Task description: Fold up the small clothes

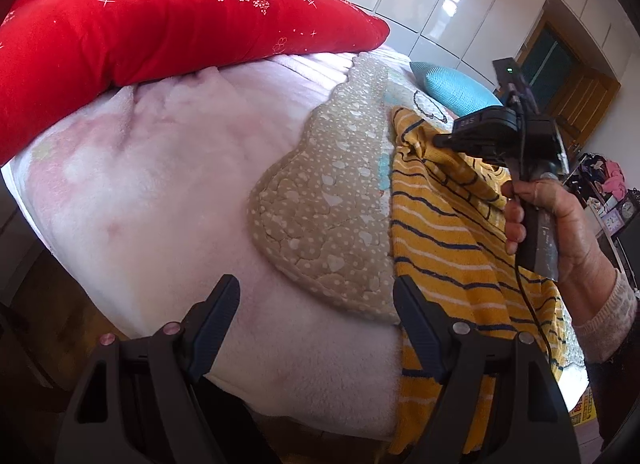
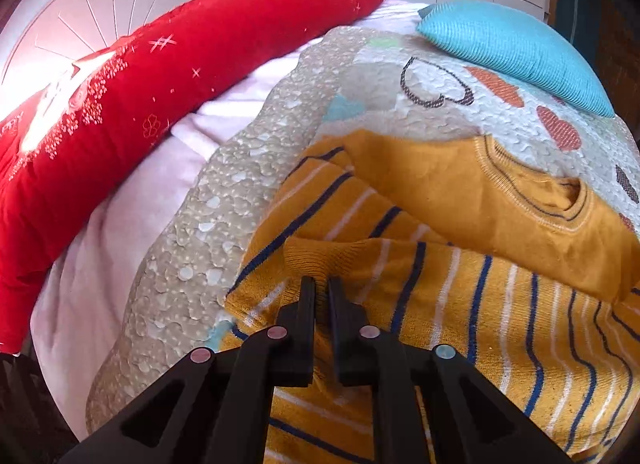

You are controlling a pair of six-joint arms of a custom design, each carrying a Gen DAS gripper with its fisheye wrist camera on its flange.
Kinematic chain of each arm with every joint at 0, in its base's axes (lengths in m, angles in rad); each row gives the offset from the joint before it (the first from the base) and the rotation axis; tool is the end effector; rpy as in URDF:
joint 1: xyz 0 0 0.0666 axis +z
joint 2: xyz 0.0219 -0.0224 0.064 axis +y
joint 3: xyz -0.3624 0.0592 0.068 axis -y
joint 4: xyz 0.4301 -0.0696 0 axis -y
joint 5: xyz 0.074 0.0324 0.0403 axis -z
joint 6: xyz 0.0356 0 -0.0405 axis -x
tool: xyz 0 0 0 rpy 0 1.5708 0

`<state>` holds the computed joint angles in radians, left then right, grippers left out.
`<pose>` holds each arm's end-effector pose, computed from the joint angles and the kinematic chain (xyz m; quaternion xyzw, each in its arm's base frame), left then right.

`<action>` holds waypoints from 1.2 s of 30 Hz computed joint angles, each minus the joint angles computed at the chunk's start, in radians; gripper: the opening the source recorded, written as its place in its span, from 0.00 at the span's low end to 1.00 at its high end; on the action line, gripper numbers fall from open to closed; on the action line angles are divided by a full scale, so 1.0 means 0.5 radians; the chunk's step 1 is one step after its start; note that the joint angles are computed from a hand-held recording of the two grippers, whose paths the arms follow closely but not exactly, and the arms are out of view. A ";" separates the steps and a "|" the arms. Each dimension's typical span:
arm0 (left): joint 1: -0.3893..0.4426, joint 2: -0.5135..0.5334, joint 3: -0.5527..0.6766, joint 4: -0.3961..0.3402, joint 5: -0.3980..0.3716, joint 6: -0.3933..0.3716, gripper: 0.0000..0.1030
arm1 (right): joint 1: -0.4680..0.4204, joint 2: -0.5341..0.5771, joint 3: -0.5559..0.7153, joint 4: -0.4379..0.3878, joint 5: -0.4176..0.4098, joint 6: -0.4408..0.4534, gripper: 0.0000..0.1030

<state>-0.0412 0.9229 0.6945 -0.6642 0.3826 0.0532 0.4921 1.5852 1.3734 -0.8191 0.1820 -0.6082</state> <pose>0.3425 -0.0278 0.2798 0.0577 0.9262 -0.1945 0.3177 0.5069 0.2640 0.3080 0.0799 0.9568 0.0642 0.2722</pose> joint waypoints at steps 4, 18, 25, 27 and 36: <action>-0.030 -0.011 0.018 -0.040 -0.011 -0.028 0.76 | -0.040 -0.158 -0.152 0.069 -0.156 0.051 0.22; -0.353 0.067 0.110 -0.120 -0.042 0.022 0.76 | -0.733 -1.392 -1.077 -0.356 0.039 -0.048 0.49; -0.338 0.112 0.107 -0.214 0.104 -0.094 0.76 | -0.788 -2.413 -1.597 -0.451 -0.631 -0.300 0.62; -0.321 0.143 0.094 -0.199 0.156 -0.082 0.76 | -0.693 -2.593 -1.747 -0.477 -0.735 -0.450 0.62; -0.272 0.094 0.006 -0.324 0.491 -0.159 0.76 | -0.094 -3.130 -2.167 -0.091 -0.761 -1.008 0.63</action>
<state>-0.1772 0.9698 0.6977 -0.8263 0.6279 -0.0266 0.4450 0.0202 0.2898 -0.8644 -0.1986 -1.1120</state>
